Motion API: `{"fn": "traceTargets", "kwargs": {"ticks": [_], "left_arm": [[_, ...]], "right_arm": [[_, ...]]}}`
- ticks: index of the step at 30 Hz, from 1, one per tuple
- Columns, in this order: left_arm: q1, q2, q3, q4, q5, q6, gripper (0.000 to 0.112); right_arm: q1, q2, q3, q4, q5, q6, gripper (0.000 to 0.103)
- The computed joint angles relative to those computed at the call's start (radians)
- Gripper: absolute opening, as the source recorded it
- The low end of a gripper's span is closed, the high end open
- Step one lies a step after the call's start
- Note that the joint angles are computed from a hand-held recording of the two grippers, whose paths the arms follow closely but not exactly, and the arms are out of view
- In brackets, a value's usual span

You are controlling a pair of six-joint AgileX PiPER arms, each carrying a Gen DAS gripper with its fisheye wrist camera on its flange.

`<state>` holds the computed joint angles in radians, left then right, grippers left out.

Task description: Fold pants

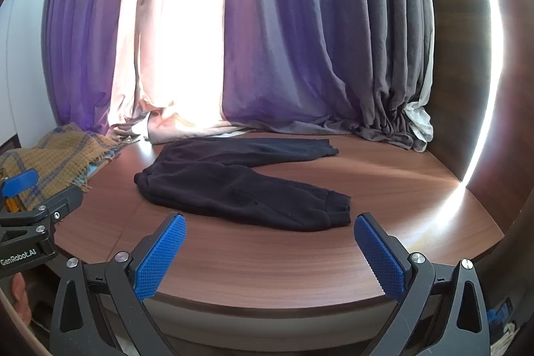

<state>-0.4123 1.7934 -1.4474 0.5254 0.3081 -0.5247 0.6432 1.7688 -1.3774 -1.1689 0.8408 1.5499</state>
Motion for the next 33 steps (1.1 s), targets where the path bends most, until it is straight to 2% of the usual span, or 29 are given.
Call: {"fn": "traceTargets", "kwargs": {"ticks": [33], "left_arm": [[-0.011, -0.005, 0.012, 0.057, 0.003, -0.057, 0.103]], "right_arm": [[-0.004, 0.007, -0.006, 0.007, -0.016, -0.015, 0.102]]}}
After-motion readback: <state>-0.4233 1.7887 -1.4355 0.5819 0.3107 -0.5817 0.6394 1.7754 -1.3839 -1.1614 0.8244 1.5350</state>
